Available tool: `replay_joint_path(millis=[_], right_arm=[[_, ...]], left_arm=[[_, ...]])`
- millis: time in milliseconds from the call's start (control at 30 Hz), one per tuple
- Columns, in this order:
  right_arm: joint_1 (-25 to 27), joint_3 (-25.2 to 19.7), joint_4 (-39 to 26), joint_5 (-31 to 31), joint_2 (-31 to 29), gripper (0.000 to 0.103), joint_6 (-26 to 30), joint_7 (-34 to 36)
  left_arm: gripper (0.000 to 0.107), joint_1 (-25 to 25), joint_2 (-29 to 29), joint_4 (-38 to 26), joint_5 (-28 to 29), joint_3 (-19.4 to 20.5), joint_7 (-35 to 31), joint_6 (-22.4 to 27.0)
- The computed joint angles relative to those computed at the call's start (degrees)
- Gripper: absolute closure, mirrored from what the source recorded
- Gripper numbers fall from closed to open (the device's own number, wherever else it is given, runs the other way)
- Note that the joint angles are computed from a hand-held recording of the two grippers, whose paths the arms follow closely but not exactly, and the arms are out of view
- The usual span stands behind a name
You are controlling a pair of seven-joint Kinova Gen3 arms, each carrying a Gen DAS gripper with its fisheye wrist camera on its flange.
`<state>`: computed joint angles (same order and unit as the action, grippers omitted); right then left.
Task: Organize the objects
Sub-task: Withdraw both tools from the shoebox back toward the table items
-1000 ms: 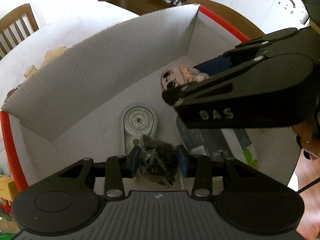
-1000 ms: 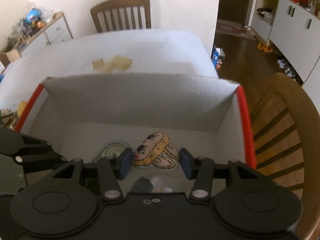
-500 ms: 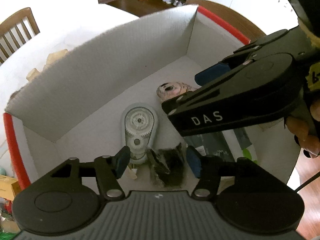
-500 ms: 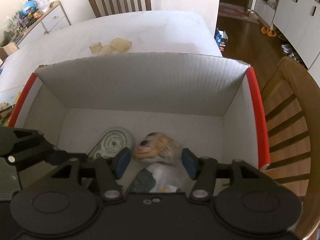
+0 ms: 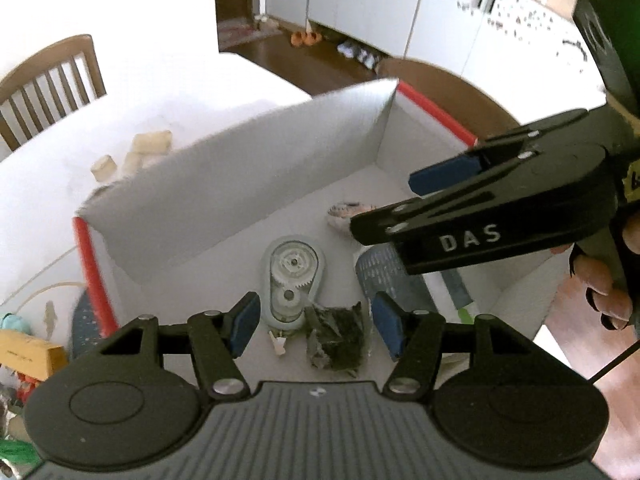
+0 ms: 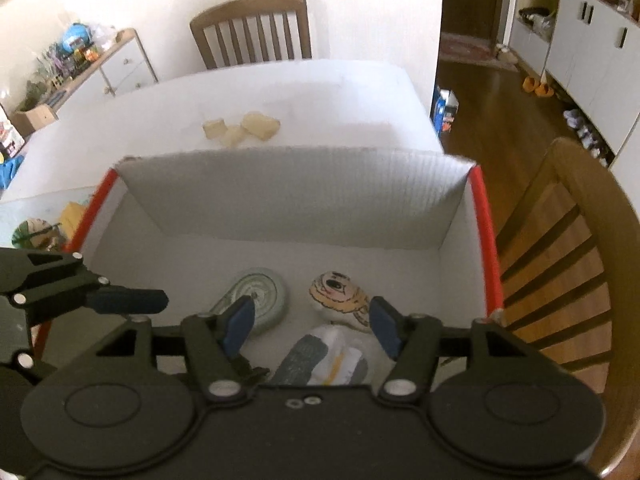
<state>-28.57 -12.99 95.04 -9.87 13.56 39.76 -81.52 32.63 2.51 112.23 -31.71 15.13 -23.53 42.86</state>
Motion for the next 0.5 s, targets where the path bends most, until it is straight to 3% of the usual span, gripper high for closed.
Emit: replay_joint_path(millis=[167,500], right_arm=[[0.8,-0.8,1.8,-2.6,-3.4,0.041,-1.5,1.6],[-1.1,-1.5,6.1,-4.3,-9.4,0.04,-5.1,0.5]], left_arm=[[0.046,-0.3,-5.3,2.5,-2.4,1.8,4.4,1.0],[0.046,-5.9,-13.7,6.0,-4.2,8.9,8.3,3.1]])
